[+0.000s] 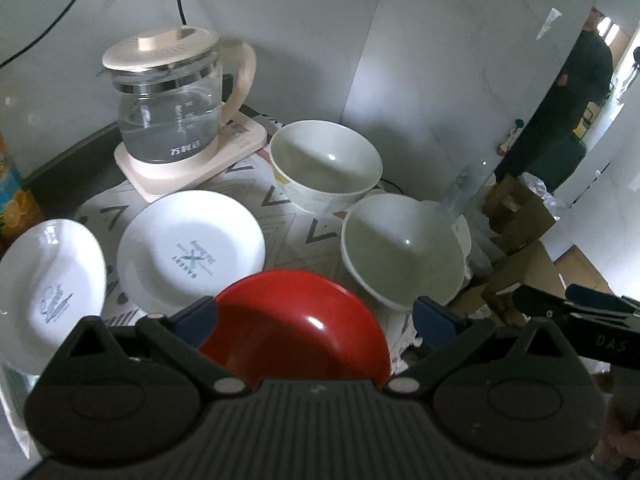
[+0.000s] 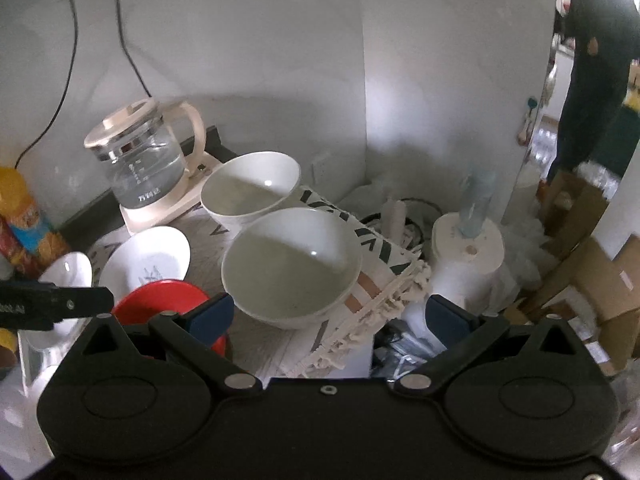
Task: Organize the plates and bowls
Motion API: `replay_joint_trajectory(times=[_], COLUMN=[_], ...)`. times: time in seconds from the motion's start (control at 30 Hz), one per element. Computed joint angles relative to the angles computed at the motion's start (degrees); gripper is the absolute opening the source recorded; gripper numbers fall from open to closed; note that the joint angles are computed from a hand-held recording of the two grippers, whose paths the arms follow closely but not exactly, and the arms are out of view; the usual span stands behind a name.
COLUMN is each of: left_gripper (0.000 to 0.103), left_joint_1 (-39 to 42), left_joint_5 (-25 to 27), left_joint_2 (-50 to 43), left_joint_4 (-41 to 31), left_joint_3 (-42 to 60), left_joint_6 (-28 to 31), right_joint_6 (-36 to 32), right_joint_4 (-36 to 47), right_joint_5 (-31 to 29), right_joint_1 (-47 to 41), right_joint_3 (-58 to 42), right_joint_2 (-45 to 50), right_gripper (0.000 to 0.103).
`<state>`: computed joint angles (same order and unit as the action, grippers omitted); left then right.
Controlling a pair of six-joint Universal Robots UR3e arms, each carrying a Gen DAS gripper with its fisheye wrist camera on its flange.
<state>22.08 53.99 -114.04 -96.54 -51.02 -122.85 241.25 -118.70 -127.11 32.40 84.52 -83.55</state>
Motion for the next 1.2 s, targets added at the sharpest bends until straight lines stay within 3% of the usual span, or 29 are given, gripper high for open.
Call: replay_joint_trajectory(times=[0.2,0.37,0.47,0.6,0.83,0.97,1.03,1.1,1.2], left_gripper=[0.101,0.097,0.088,0.073,0.053,0.044,0.032,0.025,0.021], left_joint_1=[-5.21,-9.12,-11.27,-13.8,-17.09,-18.38,-18.99,-19.54,-20.4], left_joint_5=[0.98,2.27,3.96,5.97,9.23,10.88,11.45,12.16,13.05], left_joint_2=[-3.66,-6.58,-8.41,-11.18,-16.18,-18.32,-20.4,-22.17,-24.23], left_joint_4=[6.47,11.24,12.8,13.55,14.52,14.95,13.74,12.43,11.82], left_joint_3=[0.3,0.23,0.61,2.74,6.49,8.35,11.14,13.65,16.28], left_joint_6=[-6.99,-11.86,-14.76,-18.12,-22.92,-24.68,-25.76,-26.82,-27.71], right_joint_6=[-5.24,-10.68,-14.49,-18.95,-24.64,-26.72,-27.53,-28.49,-29.21], right_joint_4=[-13.65,-21.18,-23.31,-26.67,-30.33,-31.95,-33.17,-34.25,-36.96], right_joint_5=[5.86,14.79,18.71,23.46,31.13,34.77,35.76,37.28,40.95], right_joint_1=[-6.73,-14.9,-19.01,-23.53,-30.11,-33.04,-33.66,-34.65,-36.6], right_joint_3=[11.65,19.22,21.28,23.9,27.52,28.91,29.59,30.36,32.19], right_joint_2=[-4.8,-7.91,-7.94,-7.42,-6.73,-5.68,-5.23,-4.82,-4.23], right_gripper=[0.103,0.103,0.102,0.09,0.082,0.07,0.063,0.046,0.035])
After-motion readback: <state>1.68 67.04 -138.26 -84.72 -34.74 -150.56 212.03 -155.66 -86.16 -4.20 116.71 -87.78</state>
